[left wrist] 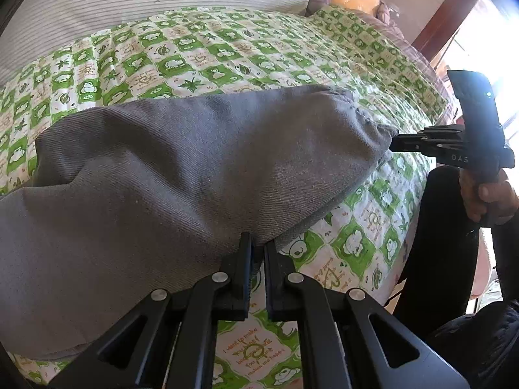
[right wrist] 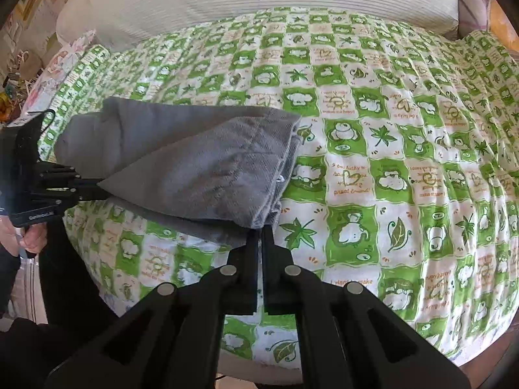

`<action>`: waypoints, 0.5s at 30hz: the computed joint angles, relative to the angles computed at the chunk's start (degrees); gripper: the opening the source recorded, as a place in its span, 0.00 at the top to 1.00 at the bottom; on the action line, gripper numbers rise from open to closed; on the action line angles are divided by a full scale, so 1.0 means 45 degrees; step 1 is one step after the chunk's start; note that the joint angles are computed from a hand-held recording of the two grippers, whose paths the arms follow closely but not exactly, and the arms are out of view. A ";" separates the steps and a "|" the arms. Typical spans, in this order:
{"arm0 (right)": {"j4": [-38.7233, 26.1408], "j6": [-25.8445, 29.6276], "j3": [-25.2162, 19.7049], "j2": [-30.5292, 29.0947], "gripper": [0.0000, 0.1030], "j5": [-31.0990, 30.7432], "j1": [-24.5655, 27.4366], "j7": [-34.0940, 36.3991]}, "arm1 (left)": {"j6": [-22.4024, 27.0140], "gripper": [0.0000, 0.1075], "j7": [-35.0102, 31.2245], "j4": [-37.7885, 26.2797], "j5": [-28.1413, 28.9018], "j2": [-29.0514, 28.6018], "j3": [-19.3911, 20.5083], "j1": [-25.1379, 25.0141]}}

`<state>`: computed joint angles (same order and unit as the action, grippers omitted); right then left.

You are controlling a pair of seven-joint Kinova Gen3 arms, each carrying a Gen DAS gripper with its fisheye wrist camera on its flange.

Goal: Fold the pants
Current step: 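Lift the cuffs with the right gripper and fold them onto the waistband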

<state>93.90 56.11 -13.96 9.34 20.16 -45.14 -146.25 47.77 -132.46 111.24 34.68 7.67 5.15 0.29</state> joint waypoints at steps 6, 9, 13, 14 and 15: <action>-0.0142 0.0153 -0.0083 -0.0202 0.97 0.0435 -0.0210 -0.0384 | 0.0180 0.91 -0.0345 0.0124 0.0311 -0.0193 -0.0077 -0.0144; -0.0197 0.0224 -0.0142 -0.0264 0.97 0.0485 -0.0252 -0.0550 | 0.0285 0.86 -0.0565 0.0222 0.0530 -0.0325 -0.0149 -0.0215; -0.0337 0.0325 -0.0234 -0.0300 0.97 0.0477 -0.0312 -0.0678 | 0.0288 0.79 -0.0693 0.0428 0.0810 -0.0579 -0.0309 -0.0310; -0.0428 0.0463 -0.0248 -0.0276 0.96 0.0599 -0.0397 -0.0816 | 0.0330 0.79 -0.0793 0.0489 0.0960 -0.0644 -0.0378 -0.0385; -0.0497 0.0534 -0.0264 -0.0276 0.96 0.0718 -0.0481 -0.0957 | 0.0314 0.79 -0.0789 0.0543 0.1039 -0.0725 -0.0433 -0.0419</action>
